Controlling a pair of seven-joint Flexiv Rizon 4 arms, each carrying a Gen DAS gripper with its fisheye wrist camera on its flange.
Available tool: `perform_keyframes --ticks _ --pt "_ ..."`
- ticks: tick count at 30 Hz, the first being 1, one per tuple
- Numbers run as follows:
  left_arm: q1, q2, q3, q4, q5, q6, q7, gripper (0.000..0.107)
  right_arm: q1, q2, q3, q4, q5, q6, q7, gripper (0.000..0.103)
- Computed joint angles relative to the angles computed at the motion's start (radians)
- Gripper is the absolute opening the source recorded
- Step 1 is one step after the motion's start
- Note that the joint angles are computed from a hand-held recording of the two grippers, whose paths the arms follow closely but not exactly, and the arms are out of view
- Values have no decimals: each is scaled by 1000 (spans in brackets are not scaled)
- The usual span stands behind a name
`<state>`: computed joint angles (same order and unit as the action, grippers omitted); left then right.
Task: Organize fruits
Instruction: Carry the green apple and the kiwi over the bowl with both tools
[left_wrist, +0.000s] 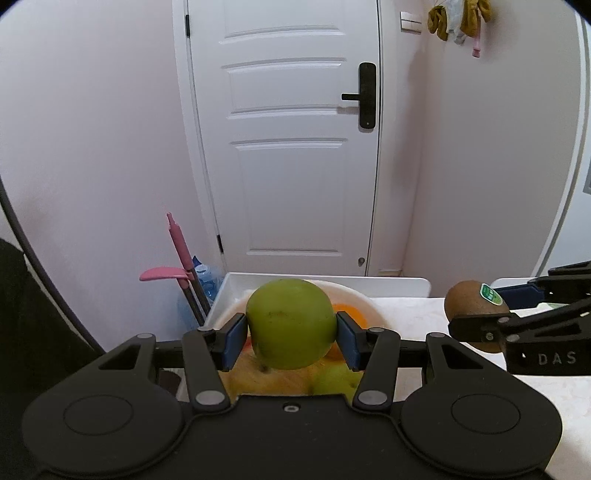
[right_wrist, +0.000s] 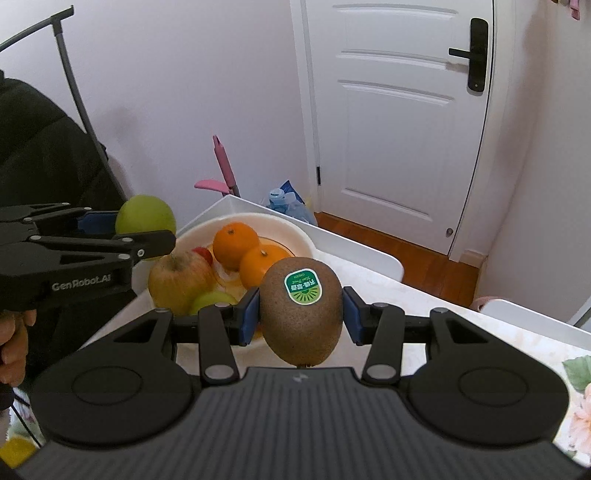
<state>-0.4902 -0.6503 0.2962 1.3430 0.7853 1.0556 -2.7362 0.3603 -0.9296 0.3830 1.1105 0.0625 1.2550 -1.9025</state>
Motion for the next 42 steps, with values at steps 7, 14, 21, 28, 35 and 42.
perform_keyframes --ticks 7,14,21,28,35,42 --pt "103 -23 -19 28 -63 121 124 56 81 -39 -74 -65 -40 -10 125 61" --pt "174 -83 -23 29 -193 218 274 56 130 -98 -117 -151 -88 -42 225 61" --pt "222 -120 -45 45 -312 275 428 56 155 -138 -133 -208 -113 -68 274 62" --pt "216 -125 -24 83 -403 333 511 89 164 -145 -145 -220 -126 -82 295 61" --pt "151 -97 56 141 -472 385 528 95 157 -140 -135 -220 -132 -94 266 62" --pt "59 -60 154 208 -502 398 513 100 155 -155 -113 -255 -118 -128 212 61"
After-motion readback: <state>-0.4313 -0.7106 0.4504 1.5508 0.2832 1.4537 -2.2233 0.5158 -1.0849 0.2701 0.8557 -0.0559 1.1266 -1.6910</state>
